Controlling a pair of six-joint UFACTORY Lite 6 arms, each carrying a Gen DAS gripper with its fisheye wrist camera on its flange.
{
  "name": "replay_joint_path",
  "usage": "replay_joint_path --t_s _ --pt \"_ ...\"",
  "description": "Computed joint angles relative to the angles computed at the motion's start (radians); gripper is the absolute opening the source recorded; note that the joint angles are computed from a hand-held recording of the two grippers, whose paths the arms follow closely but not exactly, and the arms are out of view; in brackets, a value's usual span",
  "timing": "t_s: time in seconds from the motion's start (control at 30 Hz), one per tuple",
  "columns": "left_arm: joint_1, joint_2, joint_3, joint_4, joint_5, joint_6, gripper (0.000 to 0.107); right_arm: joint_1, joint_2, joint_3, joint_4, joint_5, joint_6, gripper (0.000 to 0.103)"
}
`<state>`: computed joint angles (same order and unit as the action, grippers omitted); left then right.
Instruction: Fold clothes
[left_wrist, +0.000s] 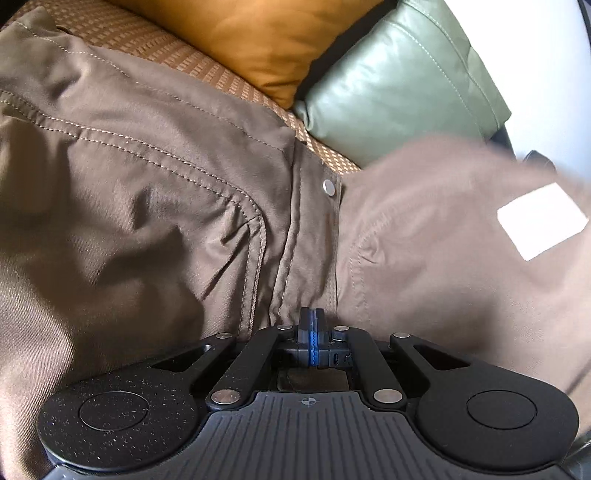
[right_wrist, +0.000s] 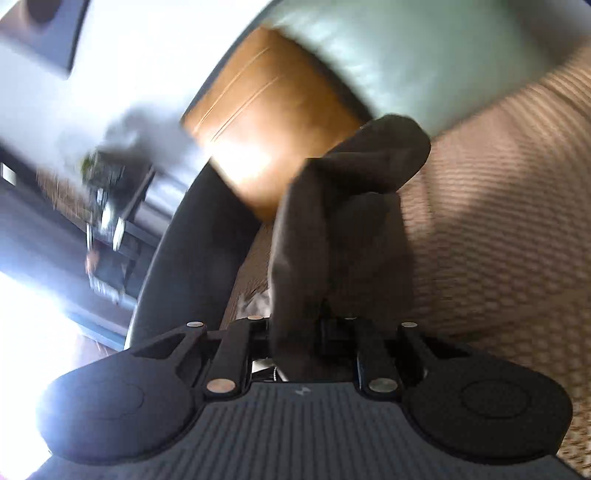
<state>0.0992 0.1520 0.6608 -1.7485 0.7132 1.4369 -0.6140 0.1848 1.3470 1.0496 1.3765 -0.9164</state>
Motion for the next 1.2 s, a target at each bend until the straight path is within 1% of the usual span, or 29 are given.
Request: replay_joint_path --t_s 0.03,0.07,0.1,0.2,0.27,0.33,0.37,0.43,0.5,0.6,0.63,0.67,0.73,0.83,0.87,0.97,1.0,1.03,1.1,1.13,1.17,1.2 --pt "0.027 -0.002 0.008 0.051 0.022 -0.049 0.0 0.066 -0.042 0.007 -0.019 -0.025 0.047 0.019" --pt "0.063 -0.007 0.02 0.116 0.05 -0.108 0.003 0.144 -0.079 0.015 -0.052 -0.066 0.104 0.019" --pt "0.112 -0.023 0.032 0.195 0.083 -0.164 0.023 0.224 -0.109 0.031 -0.088 -0.104 0.16 0.019" --pt "0.301 -0.118 0.081 0.445 0.174 -0.274 0.023 0.467 -0.147 0.102 -0.228 -0.205 0.332 0.019" --pt "0.465 -0.197 0.11 0.578 0.222 -0.263 0.023 0.604 -0.152 0.149 -0.343 -0.259 0.435 0.019" --pt "0.624 -0.241 0.138 0.673 0.247 -0.201 0.023 0.704 -0.144 0.191 -0.431 -0.282 0.51 0.019" --pt "0.687 -0.239 0.157 0.719 0.255 -0.171 0.023 0.737 -0.134 0.213 -0.462 -0.286 0.544 0.019" --pt "0.76 -0.177 0.186 0.801 0.274 -0.123 0.023 0.798 -0.108 0.265 -0.516 -0.288 0.617 0.019" --pt "0.813 -0.122 0.168 0.801 0.275 -0.037 0.023 0.853 -0.074 0.328 -0.562 -0.279 0.694 0.019" --pt "0.853 -0.063 0.122 0.716 0.279 0.054 0.021 0.928 -0.031 0.406 -0.632 -0.268 0.795 0.019" --pt "0.851 -0.054 0.108 0.695 0.273 0.066 0.012 0.968 -0.013 0.435 -0.667 -0.271 0.832 0.019" --pt "0.85 -0.045 0.1 0.682 0.269 0.078 0.0 1.007 0.008 0.467 -0.704 -0.272 0.868 0.019" --pt "0.85 -0.03 0.095 0.674 0.266 0.099 0.0 1.084 0.042 0.511 -0.757 -0.279 0.929 0.019" --pt "0.871 -0.009 0.098 0.681 0.287 0.123 0.0 1.176 0.101 0.553 -0.786 -0.305 0.985 0.015" --pt "0.873 0.004 0.106 0.68 0.294 0.121 0.0 1.207 0.126 0.556 -0.792 -0.32 1.002 0.005" --pt "0.908 0.036 0.12 0.687 0.33 0.137 0.0 1.299 0.212 0.568 -0.829 -0.355 1.045 0.005" --pt "0.919 0.042 0.12 0.688 0.339 0.145 0.0 1.315 0.226 0.54 -0.839 -0.373 1.047 0.005" --pt "0.925 0.043 0.117 0.688 0.345 0.15 0.0 1.304 0.21 0.489 -0.809 -0.395 1.022 0.005" --pt "0.935 0.048 0.123 0.697 0.361 0.137 0.001 1.278 0.177 0.392 -0.737 -0.433 0.962 0.009" --pt "0.939 0.046 0.14 0.707 0.383 0.102 0.003 1.24 0.144 0.354 -0.658 -0.429 0.887 0.017" --pt "0.946 0.04 0.161 0.714 0.417 0.059 0.021 1.188 0.122 0.335 -0.565 -0.4 0.803 0.031" --pt "0.952 0.035 0.182 0.719 0.45 0.017 0.025 1.144 0.1 0.32 -0.491 -0.387 0.751 0.036"
